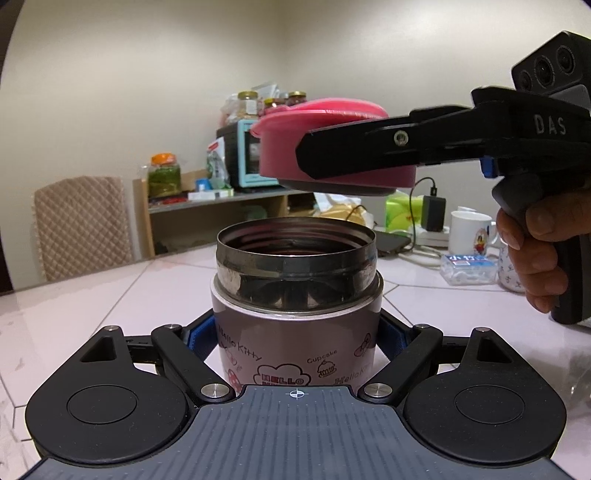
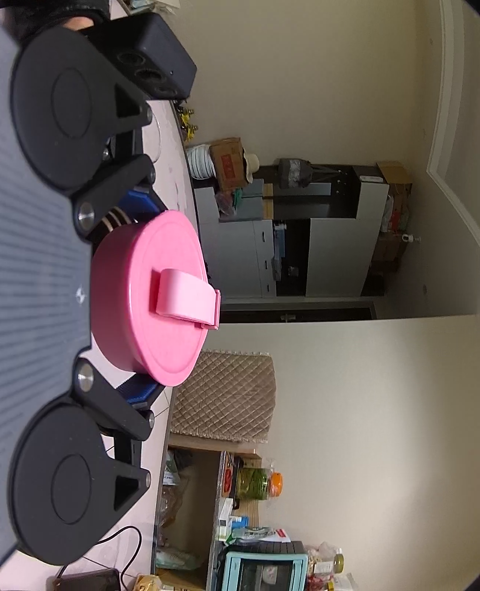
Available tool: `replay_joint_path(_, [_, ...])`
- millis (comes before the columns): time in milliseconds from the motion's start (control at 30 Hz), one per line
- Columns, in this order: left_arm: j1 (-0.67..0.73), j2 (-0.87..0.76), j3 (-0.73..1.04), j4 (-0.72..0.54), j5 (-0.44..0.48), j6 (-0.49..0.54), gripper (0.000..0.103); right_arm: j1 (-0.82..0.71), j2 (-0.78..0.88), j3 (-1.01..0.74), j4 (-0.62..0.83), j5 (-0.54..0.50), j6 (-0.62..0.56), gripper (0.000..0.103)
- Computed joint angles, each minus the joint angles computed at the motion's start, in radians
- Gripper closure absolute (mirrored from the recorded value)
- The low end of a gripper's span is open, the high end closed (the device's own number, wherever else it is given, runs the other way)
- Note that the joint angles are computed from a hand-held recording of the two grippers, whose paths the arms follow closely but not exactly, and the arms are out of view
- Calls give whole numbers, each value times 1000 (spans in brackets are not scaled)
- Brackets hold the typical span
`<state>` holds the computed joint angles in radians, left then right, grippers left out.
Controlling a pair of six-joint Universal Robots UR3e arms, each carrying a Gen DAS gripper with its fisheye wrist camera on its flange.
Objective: Unscrew bottle cap and pour
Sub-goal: 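Lift the loosened pink lid off the jar with the left gripper, then lower the pink lid onto the table with the left gripper while the right gripper holds the jar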
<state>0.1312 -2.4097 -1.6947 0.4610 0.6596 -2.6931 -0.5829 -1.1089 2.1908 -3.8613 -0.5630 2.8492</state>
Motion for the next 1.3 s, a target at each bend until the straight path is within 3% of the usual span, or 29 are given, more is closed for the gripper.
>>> replay_joint_path(233, [1, 59, -90, 81, 65, -39, 13, -31, 0, 55, -119, -26, 91, 18])
replay_joint_path(500, [-1, 92, -132, 105, 152, -92, 13, -49, 0, 129, -168, -99, 109, 18])
replay_joint_path(733, [0, 88, -145, 129, 188, -115, 13, -62, 97, 194, -261, -144, 95, 18])
replay_joint_path(933, [-12, 78, -142, 144, 217, -142, 13, -45, 142, 205, -285, -208, 84, 18])
replay_joint_path(1300, [-16, 70, -151, 166, 253, -163, 13, 26, 137, 202, -198, -325, 55, 18])
